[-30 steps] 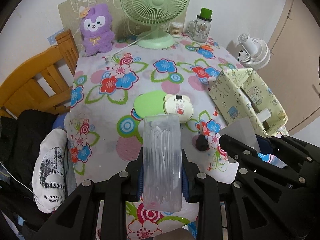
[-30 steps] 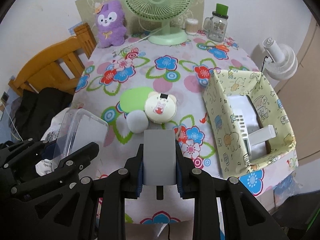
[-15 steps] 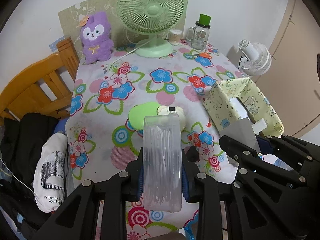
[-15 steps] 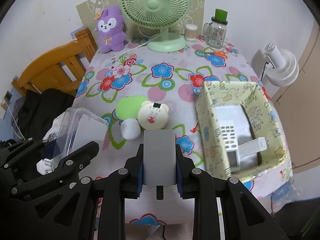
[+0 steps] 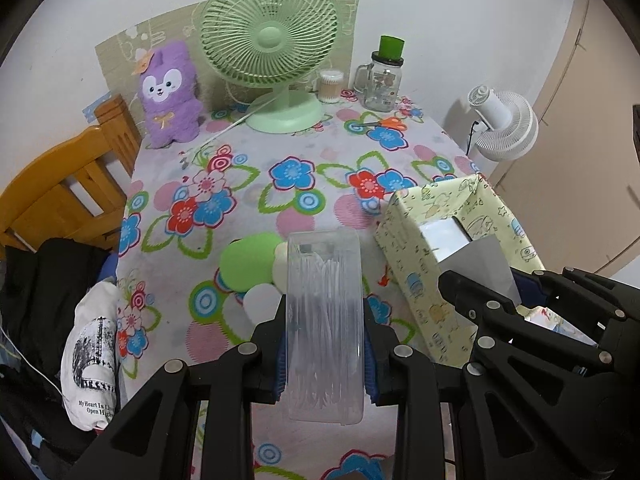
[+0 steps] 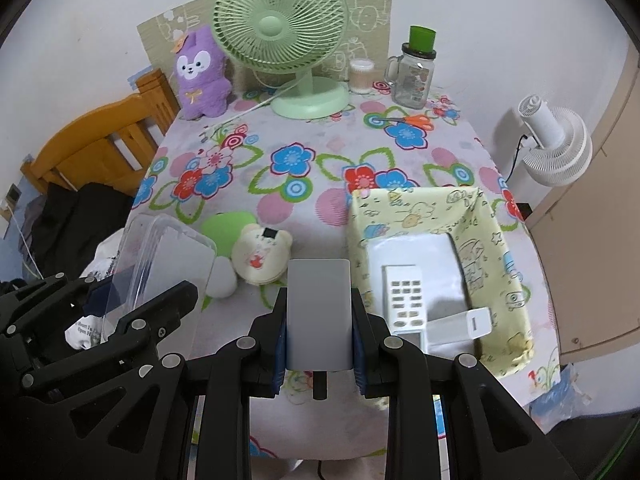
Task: Organize rigid objects
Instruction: 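Carry the swab bottle and white charger with both grippers over the yellow basket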
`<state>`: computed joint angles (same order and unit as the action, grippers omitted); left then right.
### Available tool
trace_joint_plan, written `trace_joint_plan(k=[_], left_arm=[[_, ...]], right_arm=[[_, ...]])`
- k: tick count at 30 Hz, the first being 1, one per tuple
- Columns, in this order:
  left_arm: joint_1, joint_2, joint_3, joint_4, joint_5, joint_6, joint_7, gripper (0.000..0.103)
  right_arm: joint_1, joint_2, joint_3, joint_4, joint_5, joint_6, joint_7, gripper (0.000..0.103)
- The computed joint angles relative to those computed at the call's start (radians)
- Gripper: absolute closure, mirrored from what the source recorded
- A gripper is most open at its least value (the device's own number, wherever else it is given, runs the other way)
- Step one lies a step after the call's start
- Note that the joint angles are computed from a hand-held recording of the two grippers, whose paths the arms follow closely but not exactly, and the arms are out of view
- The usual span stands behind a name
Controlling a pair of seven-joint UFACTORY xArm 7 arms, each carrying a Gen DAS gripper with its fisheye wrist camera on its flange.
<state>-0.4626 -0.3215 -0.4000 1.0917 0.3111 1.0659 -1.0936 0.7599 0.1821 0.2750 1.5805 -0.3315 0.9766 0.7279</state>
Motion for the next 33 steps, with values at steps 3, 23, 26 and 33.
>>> trace_joint_plan(k=[3,23,26,33], left_arm=[[0.003,0.045,-0.009,0.043,0.019,0.009,-0.017,0.074],[-0.14,0.345,0.07,0.341,0.152,0.069,-0.099,0.074],[-0.164,0.385,0.088,0.383,0.162,0.074,-0.104,0.074],[-0.213,0.479,0.13,0.478,0.166,0.08,-0.102,0.074]], right_arm=[[-0.019,-0.009,-0.005,-0.01,0.018,-0.009,-0.032,0.074],[-0.157,-0.074,-0.027,-0.093,0.122,-0.055,-0.215,0.074],[-0.175,-0.078,-0.032,-0.1,0.135,-0.057,-0.242,0.074],[-0.216,-0.082,-0.044,-0.122,0.172,-0.064,-0.302,0.074]])
